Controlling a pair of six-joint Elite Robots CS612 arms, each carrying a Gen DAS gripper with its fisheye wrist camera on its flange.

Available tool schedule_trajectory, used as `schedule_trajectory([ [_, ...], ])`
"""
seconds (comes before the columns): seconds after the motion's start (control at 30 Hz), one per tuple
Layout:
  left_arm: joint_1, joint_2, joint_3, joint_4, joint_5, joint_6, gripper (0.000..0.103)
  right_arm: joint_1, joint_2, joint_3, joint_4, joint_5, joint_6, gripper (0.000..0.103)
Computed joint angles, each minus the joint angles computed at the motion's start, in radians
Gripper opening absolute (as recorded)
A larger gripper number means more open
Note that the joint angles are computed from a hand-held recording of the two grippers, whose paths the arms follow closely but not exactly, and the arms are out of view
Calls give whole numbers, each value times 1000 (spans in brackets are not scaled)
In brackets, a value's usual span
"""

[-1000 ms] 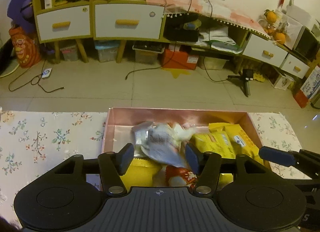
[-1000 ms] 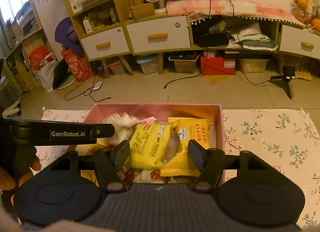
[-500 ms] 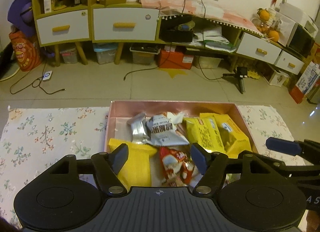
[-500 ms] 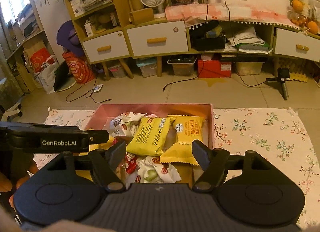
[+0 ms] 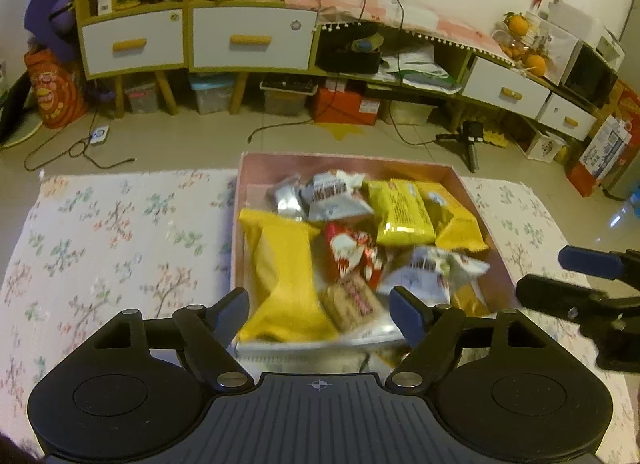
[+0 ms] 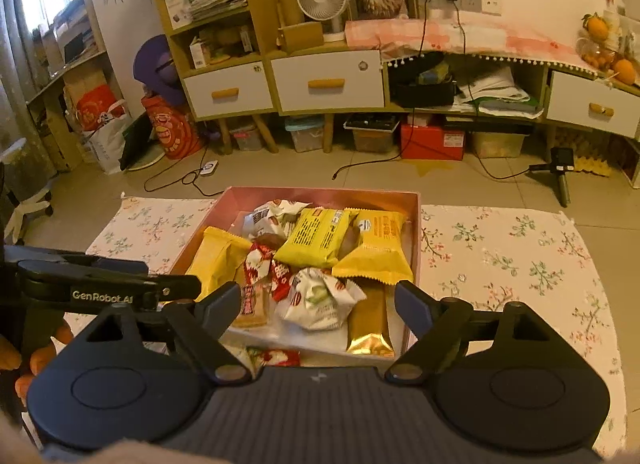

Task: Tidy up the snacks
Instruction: 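Withdraw both tools from the box back toward the remaining snacks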

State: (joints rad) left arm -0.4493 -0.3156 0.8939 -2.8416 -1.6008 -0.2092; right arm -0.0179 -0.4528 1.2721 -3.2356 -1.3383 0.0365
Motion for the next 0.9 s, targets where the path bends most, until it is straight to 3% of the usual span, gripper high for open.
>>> schedule_trajectory([
  [0.43,2,-87,194,-104,10,5,94,5,-28,82,-60,-42,14,96],
  [0.9,-4,-107,298,-163,64,-12,97,22,-14,117,-119,-93,20,100],
])
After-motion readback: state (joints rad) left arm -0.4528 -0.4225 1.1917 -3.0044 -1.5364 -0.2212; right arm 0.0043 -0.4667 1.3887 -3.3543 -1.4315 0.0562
